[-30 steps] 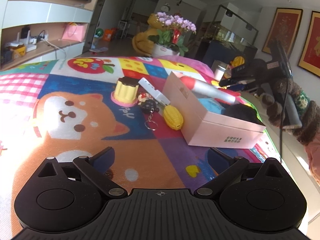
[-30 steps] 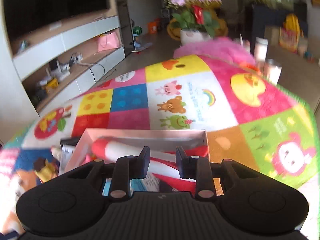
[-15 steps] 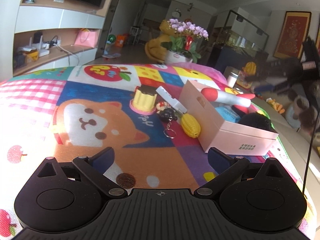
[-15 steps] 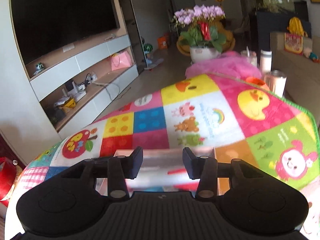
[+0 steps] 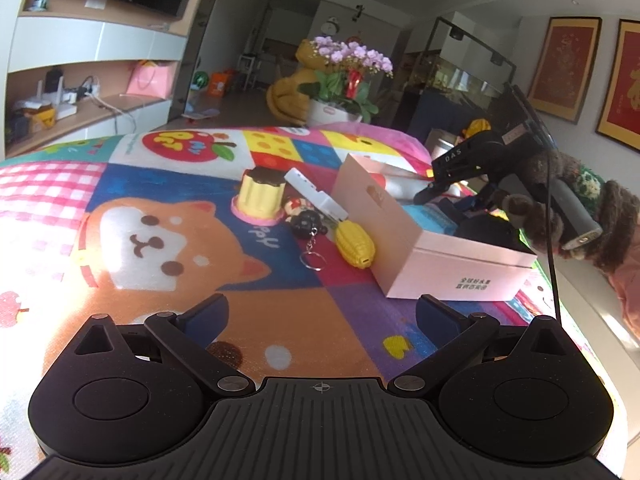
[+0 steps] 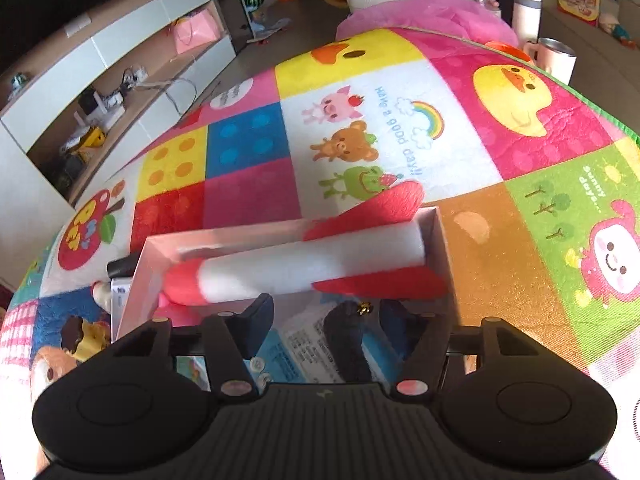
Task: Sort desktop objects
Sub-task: 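Move the right gripper from the box toward the toys beside the pudding cup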
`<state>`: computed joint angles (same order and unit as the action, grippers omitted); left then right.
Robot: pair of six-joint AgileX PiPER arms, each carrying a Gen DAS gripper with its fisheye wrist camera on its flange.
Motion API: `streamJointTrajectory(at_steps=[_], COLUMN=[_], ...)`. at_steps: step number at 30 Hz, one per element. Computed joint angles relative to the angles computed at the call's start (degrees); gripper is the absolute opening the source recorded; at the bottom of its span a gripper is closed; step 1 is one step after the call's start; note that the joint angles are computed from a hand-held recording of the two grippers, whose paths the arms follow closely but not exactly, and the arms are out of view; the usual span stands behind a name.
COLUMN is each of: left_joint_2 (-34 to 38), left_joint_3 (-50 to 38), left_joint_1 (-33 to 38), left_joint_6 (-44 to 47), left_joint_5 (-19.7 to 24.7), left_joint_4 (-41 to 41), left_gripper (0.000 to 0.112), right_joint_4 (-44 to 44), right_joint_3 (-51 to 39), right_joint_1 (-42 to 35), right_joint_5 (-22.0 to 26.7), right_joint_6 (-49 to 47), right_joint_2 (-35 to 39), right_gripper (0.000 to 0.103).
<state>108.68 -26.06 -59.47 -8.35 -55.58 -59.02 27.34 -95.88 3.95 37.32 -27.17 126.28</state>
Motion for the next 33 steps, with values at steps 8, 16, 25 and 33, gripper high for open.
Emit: streamJointTrajectory(at_steps=[8, 16, 25, 33], left_joint_2=[-0.31, -0.35, -0.52, -0.91], left_joint_3=[0.71, 0.27, 0.79, 0.29], left_joint_1=[0.59, 0.25, 0.51, 0.96], left_joint_6=[-1.79, -0.72, -1.91, -1.14], left_joint_5=[-0.11, 0.31, 0.40, 1.53], left_joint_4=[1.28, 0.02, 1.08, -1.84], left_gripper=[0.102, 0.103, 0.103, 0.103], right_joint_4=[7.24, 28.95, 12.04, 32.05], right_joint_3=[10.52, 17.31, -0.40, 21.28], right_joint_1=[-4.07, -8.50, -4.46, -0.42], right_joint_5=[8.37, -7.09, 3.52, -10.21], right_joint_6=[-15.27, -32.05, -5.83, -34.80], right_joint_2=[-10.45, -18.12, -0.70, -18.32], right_gripper=[0.050, 0.055, 0.047, 0.055])
